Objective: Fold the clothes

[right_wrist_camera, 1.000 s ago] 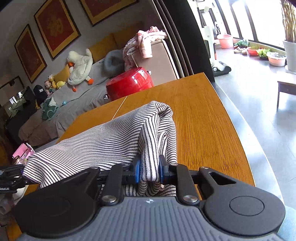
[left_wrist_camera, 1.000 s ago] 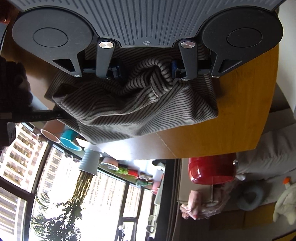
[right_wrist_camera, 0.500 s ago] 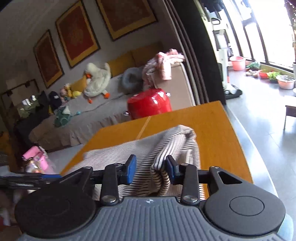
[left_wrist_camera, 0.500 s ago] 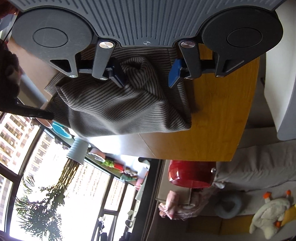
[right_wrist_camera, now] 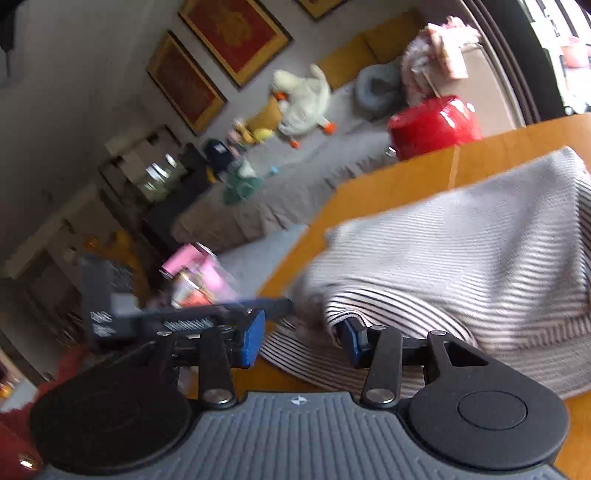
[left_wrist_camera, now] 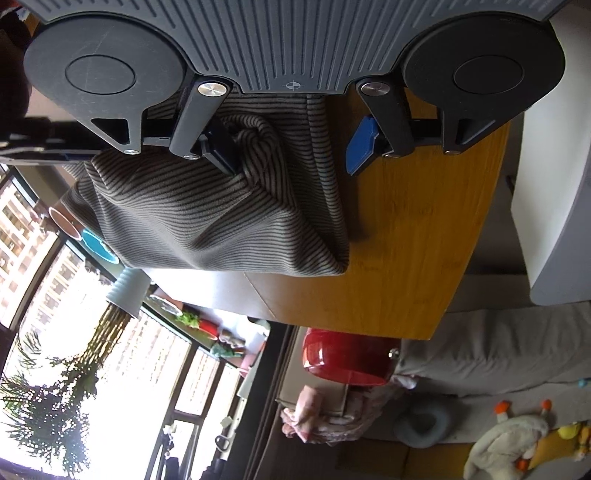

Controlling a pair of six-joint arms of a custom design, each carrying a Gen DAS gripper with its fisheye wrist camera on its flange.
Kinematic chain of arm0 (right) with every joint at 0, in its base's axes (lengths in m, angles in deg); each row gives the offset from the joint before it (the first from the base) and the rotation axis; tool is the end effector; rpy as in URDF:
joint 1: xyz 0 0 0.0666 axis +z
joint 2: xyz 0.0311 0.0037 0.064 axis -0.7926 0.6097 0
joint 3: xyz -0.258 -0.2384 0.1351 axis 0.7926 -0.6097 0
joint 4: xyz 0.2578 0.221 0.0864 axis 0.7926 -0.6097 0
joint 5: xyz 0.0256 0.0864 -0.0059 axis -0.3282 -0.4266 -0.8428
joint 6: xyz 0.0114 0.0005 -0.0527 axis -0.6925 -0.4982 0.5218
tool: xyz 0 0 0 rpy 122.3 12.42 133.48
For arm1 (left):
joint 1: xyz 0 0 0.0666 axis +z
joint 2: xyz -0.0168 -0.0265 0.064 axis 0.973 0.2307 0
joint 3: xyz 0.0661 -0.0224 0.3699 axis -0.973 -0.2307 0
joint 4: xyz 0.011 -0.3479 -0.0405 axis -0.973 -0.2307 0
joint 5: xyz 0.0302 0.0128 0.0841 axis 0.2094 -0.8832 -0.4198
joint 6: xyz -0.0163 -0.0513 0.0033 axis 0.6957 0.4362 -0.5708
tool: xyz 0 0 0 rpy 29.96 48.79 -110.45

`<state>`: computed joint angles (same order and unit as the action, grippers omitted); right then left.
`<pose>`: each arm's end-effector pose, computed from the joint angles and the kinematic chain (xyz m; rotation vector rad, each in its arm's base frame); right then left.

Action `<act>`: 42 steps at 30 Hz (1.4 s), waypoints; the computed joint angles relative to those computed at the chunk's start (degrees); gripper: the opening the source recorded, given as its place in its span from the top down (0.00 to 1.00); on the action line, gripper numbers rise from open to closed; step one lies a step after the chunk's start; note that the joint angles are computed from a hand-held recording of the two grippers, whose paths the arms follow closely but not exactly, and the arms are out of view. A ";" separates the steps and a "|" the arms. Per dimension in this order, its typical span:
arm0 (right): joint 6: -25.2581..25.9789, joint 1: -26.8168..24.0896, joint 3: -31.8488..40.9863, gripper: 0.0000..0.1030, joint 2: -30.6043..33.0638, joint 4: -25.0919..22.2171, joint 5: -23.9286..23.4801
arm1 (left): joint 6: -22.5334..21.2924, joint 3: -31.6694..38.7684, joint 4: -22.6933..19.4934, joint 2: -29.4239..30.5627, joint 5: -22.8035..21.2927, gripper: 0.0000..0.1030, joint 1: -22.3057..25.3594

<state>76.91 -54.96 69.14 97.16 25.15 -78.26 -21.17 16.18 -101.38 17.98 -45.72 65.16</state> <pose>0.6068 0.0048 0.3254 -0.4549 1.9813 1.2516 0.5843 -0.1228 0.3522 -0.0073 2.2537 -0.3488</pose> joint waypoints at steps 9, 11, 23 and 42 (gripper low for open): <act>-1.16 -4.26 -3.02 0.49 -4.15 8.34 3.15 | 4.17 -2.17 2.24 -2.16 0.07 0.25 1.18; -0.28 -4.71 -1.50 0.49 -2.73 5.14 8.31 | 6.18 -2.05 3.68 -2.37 2.86 0.25 1.63; 2.23 -6.64 -4.21 0.52 0.37 0.38 14.29 | 15.73 15.05 -4.24 10.54 10.98 0.31 2.73; 3.28 -5.93 -3.58 0.40 0.98 1.23 13.98 | 10.66 23.98 -1.40 12.92 -1.48 0.78 3.73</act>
